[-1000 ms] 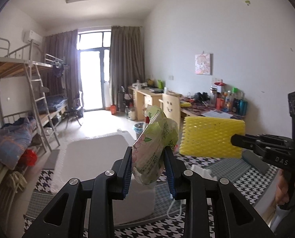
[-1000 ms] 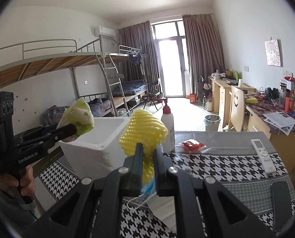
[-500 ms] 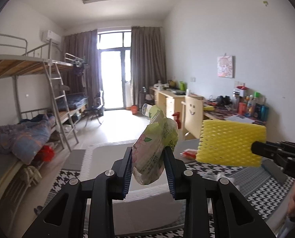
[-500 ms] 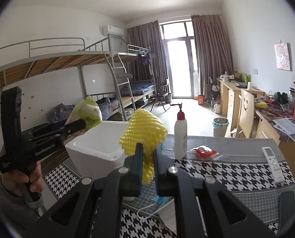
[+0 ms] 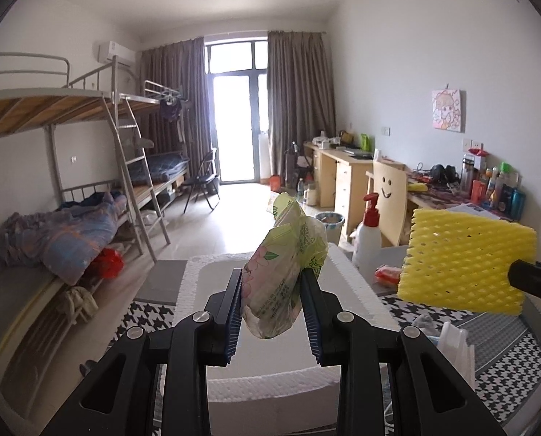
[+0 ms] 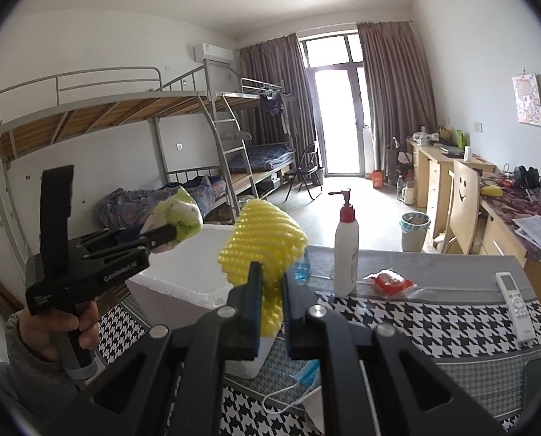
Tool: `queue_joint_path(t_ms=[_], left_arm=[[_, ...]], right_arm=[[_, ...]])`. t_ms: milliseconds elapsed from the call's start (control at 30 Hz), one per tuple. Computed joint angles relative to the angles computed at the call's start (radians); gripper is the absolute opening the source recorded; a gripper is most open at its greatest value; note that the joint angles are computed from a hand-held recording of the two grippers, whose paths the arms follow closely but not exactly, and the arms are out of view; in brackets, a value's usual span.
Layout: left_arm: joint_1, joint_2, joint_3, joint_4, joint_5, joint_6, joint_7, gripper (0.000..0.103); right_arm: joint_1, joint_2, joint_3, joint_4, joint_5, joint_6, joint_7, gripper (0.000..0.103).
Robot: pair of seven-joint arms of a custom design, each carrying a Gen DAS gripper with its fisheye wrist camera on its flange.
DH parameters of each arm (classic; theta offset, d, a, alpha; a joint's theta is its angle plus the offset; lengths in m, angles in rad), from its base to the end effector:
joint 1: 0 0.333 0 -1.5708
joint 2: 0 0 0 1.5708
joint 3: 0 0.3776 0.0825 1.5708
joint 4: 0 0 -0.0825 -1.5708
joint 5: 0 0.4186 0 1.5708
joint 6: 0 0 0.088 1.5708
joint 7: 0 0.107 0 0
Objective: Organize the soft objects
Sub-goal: 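Open the left tool to drop the green bag into the foam box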
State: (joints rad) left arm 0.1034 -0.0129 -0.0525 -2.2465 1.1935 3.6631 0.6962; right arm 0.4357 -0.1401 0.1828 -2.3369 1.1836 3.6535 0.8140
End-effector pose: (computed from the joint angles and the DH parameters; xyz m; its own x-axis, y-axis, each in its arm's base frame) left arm 0.5318 -0.0937 0.5265 -0.4732 -0.8799 -0.0421 -0.3247 0.2187 -0.9202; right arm 0.4626 0.1882 0.5520 0.0452 -0.9887 -0.1430 -0.3606 0.1174 -0.9253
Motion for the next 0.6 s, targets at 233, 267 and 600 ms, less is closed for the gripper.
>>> queue_joint_path(t_ms=[233, 267, 600], left_arm=[[0.000, 0.042, -0.005, 0.076, 0.134, -0.066, -0.149, 0.032], [0.001, 0.051, -0.006, 0.096, 0.175, -0.074, -0.194, 0.032], [-0.002, 0.069, -0.001, 0.121, 0.208, -0.084, -0.211, 0.074]], right_arm=[[-0.001, 0.022, 0.001, 0.038, 0.037, -0.021, -0.054, 0.013], [-0.001, 0.025, 0.000, 0.041, 0.040, -0.024, -0.059, 0.013], [0.006, 0.053, -0.003, 0.100, 0.134, -0.037, -0.167, 0.013]])
